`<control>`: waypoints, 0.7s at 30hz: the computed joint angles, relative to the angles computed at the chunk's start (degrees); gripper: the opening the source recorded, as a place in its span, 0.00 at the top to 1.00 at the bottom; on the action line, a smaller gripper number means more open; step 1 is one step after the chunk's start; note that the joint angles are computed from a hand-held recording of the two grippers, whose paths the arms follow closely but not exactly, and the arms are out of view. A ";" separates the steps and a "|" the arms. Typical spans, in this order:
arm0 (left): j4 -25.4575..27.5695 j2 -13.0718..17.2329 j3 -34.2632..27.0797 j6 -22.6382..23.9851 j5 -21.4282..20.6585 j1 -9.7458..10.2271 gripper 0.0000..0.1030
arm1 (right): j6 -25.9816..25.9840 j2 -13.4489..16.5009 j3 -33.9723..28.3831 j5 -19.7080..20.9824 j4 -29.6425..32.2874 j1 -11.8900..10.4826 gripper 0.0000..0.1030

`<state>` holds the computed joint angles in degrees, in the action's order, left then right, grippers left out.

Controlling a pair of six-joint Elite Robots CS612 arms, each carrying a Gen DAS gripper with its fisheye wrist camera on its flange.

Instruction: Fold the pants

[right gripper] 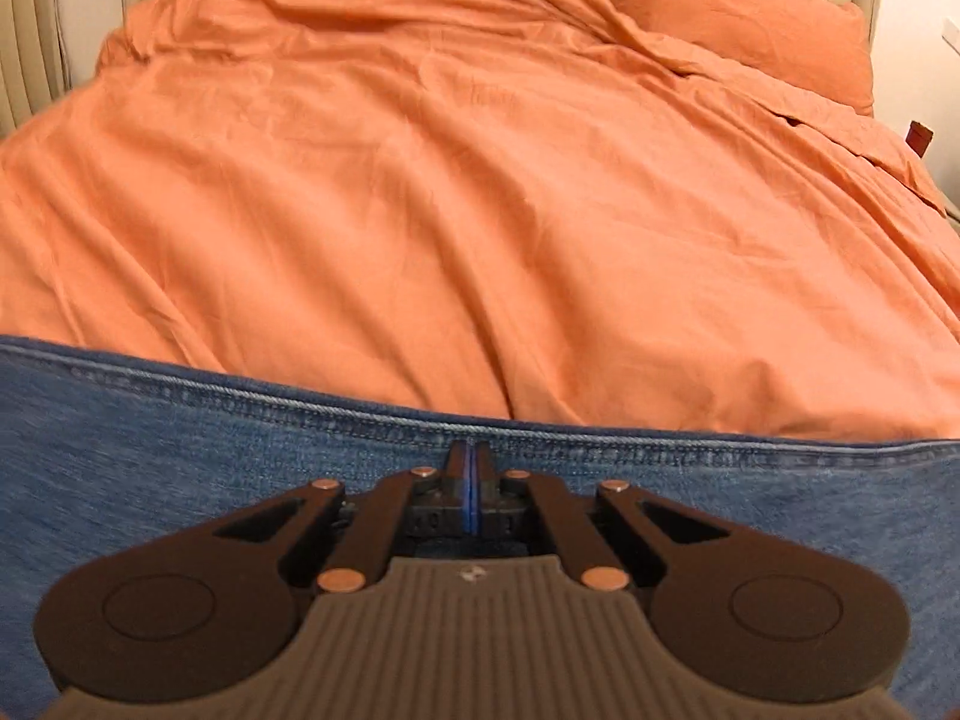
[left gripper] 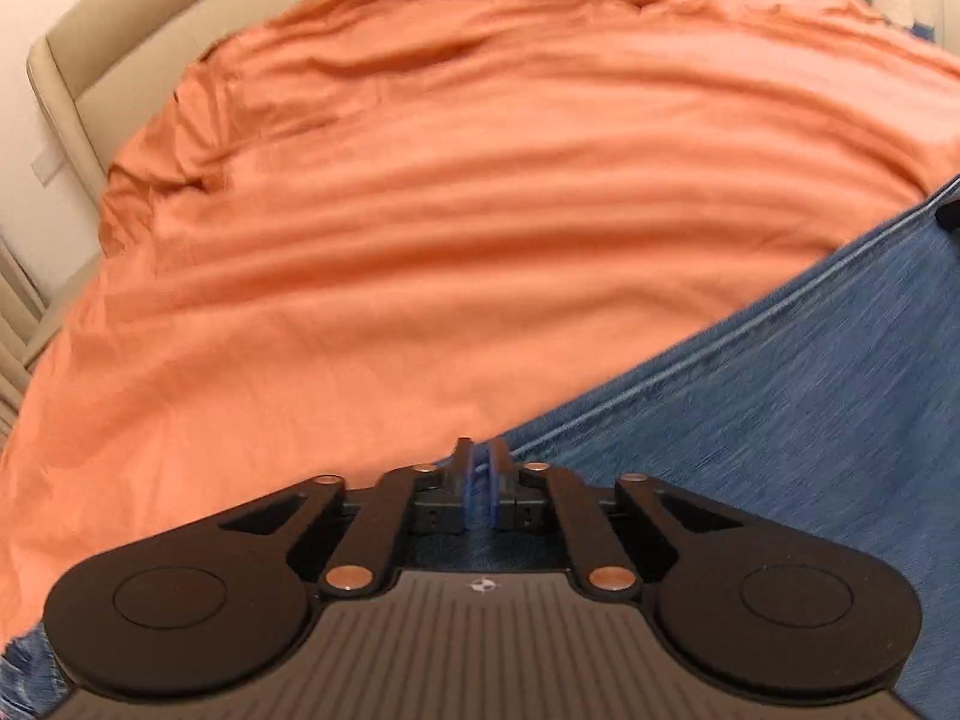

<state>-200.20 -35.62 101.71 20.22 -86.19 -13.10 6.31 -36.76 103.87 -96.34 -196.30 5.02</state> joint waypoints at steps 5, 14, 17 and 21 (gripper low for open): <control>-0.76 -3.56 3.68 -0.43 -7.36 -1.09 0.84 | 6.03 -5.05 8.68 4.48 -7.29 -3.25 0.71; -1.33 -4.32 6.54 -0.65 -14.20 -6.63 0.84 | 26.36 -10.53 28.26 10.81 -23.77 -15.93 0.53; -0.05 -3.45 5.41 -1.46 -14.82 -8.40 0.84 | 32.69 -8.84 31.89 14.23 -29.50 -21.10 0.52; 1.65 -2.14 3.71 -1.45 -11.69 -10.68 0.84 | 39.30 -4.36 32.53 19.65 -35.85 -25.80 0.51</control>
<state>-198.56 -37.75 105.42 18.78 -97.87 -23.78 45.61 -41.11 136.40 -76.69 -232.14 -20.78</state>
